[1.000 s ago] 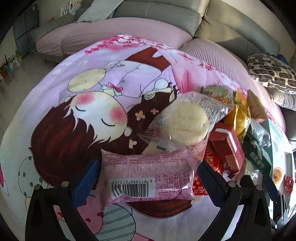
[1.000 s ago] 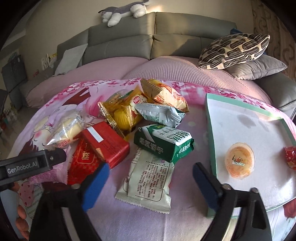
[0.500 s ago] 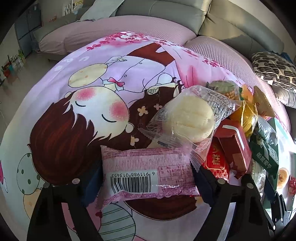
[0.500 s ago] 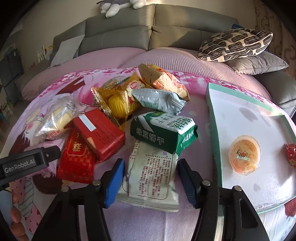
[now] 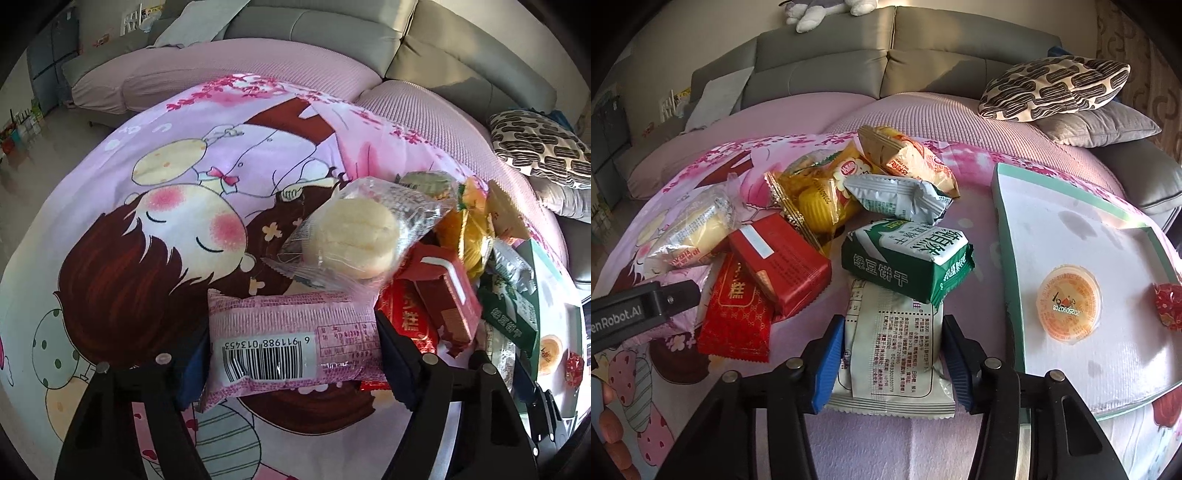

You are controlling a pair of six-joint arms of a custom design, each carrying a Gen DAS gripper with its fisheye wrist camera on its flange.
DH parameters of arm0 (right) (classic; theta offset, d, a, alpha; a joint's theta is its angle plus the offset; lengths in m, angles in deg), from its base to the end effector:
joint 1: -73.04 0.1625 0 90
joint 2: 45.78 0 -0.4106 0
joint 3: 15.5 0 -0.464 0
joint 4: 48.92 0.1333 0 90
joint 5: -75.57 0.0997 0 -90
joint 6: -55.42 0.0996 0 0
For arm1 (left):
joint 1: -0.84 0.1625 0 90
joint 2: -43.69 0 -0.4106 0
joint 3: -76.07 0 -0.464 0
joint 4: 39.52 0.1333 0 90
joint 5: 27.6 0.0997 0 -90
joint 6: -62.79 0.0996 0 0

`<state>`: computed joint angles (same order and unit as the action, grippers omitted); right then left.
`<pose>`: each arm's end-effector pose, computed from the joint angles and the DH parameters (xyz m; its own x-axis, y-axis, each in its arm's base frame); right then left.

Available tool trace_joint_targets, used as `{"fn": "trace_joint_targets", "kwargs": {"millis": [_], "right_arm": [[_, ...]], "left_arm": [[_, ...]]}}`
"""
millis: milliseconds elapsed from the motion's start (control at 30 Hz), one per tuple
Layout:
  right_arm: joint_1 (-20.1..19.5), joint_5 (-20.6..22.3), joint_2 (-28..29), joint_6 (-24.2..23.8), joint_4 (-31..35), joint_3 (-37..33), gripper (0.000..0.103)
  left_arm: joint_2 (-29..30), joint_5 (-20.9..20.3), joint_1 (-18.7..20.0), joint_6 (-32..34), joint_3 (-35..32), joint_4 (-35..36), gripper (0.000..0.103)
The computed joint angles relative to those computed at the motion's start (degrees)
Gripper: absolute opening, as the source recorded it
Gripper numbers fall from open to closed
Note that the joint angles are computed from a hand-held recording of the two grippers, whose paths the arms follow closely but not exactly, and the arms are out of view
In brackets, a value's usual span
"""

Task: Organize snacks
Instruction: 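Grasp the pink barcode packet with the left tool while the right tool grasps the white-green biscuit packet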

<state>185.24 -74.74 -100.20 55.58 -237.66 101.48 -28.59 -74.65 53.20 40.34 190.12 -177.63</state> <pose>0.2558 -0.5030 0.1037 -0.6532 0.2897 0.6995 -0.3032 0.7465 -0.5923 -0.1938 -0.5807 0.1831 -0.8099 0.0575 -0.5837 0.3221 0.8753 -0.3607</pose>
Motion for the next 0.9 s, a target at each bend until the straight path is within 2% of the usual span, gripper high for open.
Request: {"fn": "trace_joint_targets", "kwargs": {"millis": [433,900], "right_arm": [[1.3,3.0,-3.2,2.8,1.7,1.9,0.054],[3.6,3.0,-5.7,3.2,0.8,3.4,0.054]], "left_arm": [[-1.3,-0.8,-1.9,2.3,0.9,-2.9,0.08],[-3.0,-1.3,-4.9,5.6,2.4,-7.4,0.08]]}}
